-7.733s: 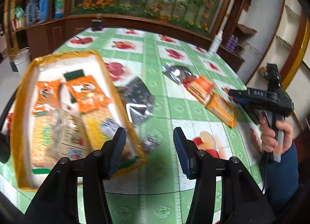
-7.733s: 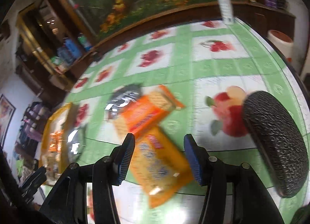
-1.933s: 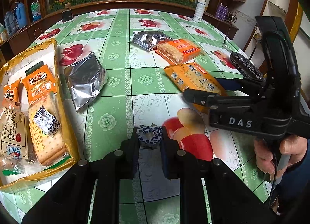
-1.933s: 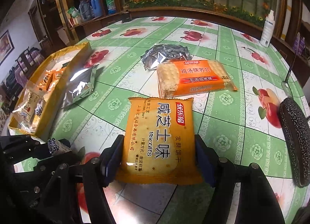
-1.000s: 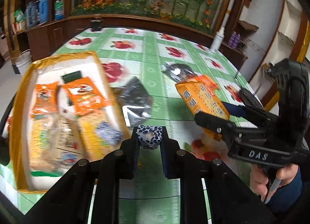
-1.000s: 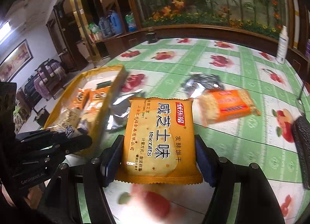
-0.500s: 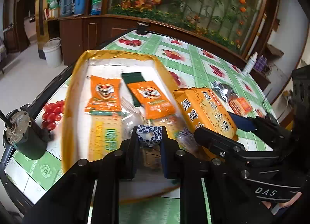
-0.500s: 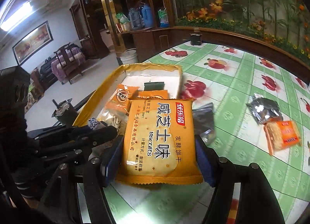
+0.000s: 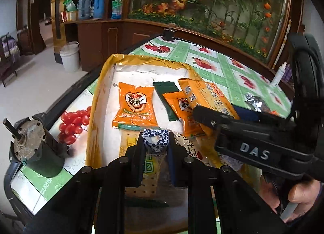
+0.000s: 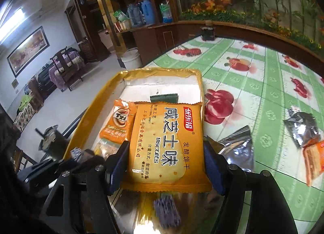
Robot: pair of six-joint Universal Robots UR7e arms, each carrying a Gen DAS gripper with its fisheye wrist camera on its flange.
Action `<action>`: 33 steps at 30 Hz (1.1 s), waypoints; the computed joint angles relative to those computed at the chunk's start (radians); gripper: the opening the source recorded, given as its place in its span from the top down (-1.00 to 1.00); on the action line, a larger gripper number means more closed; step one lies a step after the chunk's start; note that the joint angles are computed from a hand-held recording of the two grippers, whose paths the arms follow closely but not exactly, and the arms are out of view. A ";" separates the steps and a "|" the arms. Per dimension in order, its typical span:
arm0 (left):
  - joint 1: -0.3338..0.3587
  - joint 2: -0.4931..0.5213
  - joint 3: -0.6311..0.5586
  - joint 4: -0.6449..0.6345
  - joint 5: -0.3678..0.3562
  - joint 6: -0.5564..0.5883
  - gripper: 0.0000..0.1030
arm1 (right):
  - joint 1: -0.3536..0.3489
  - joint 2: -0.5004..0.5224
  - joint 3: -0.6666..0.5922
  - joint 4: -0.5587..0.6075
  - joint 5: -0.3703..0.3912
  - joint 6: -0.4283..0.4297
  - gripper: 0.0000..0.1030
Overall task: Organize snacks
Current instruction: 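Carry the yellow cracker pack and patterned packet into the white tray and release both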
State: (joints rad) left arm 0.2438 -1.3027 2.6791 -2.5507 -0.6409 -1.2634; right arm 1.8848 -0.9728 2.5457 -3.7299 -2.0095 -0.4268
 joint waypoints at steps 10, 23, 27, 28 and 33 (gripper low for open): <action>-0.009 0.014 -0.028 0.108 0.020 -0.061 0.67 | 0.011 0.062 -0.003 -0.104 -0.024 -0.106 -0.37; -0.013 0.022 -0.044 0.158 0.023 -0.088 0.61 | 0.017 0.070 0.001 -0.122 -0.023 -0.116 -0.35; -0.010 0.017 -0.042 0.161 0.022 -0.093 0.56 | 0.018 0.070 0.001 -0.122 -0.023 -0.115 -0.35; -0.012 0.015 -0.043 0.171 0.023 -0.099 0.53 | 0.018 0.070 0.001 -0.122 -0.023 -0.115 -0.35; -0.017 0.015 -0.052 0.216 0.025 -0.132 0.33 | 0.018 0.063 0.004 -0.112 -0.020 -0.115 -0.37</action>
